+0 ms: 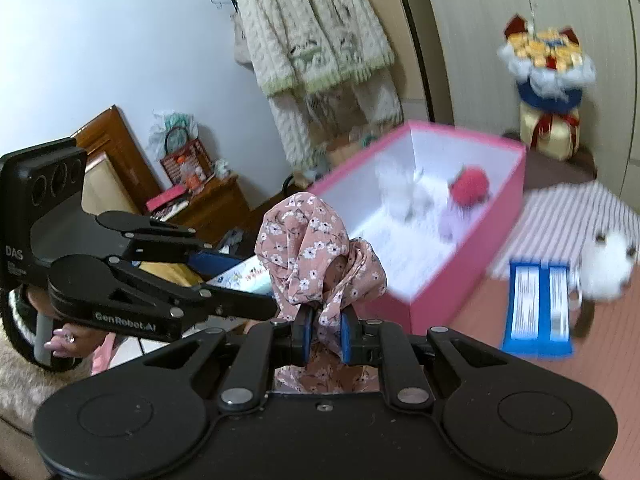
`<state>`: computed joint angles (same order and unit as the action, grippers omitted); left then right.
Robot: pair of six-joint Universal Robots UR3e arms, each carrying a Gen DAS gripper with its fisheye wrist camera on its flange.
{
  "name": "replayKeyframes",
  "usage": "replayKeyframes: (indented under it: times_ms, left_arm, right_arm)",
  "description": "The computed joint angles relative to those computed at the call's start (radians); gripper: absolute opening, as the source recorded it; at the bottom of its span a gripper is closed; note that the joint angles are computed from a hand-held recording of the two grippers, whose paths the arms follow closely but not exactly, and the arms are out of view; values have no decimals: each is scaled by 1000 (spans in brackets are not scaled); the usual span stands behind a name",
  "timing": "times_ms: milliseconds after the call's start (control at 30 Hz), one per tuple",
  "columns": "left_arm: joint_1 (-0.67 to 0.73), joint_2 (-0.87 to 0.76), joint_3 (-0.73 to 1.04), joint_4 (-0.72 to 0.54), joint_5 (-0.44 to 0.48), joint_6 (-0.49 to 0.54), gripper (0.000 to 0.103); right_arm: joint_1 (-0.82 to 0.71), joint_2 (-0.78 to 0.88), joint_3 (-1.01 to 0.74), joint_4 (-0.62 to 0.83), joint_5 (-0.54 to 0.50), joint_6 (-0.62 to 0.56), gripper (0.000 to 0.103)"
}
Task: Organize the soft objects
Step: 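Carry the cloth and white wipes pack into the pink box and open both grippers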
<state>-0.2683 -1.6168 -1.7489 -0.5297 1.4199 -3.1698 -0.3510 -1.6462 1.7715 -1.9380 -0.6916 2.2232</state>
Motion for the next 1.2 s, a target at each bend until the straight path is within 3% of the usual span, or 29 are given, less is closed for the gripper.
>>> replayKeyframes:
  times_ms: [233,400,500,700,833,1000,1167,1200]
  left_arm:
    - [58,-155,156,42,29,25,39]
    - [74,-349,298,113,99,6,39]
    - [75,-482,469,46,124,25,39]
    - [91,-652,731,-125,98,43,39]
    - [110,-699,803,-202,66,53,39]
    - [122,-712,815,-208,58,21,42]
    - [118,-665,738,-148,77,33,50]
    - [120,-644,703,-127,71,39,52]
  right_arm:
    - [146,232,-149,-395,-105,259,18]
    - [219,433,-298,-578,-200,371,18]
    - [280,546,-363,-731,-308,427,18]
    - [330,774,-695,-540,-370,428,18]
    - [352,850,-839,-420,-404,359,21]
    - [365,868,-864,-386,-416,310,23]
    - [373,859,-827,-449,-436,317,54]
    - [368,841,-792,-479,-432,321,56]
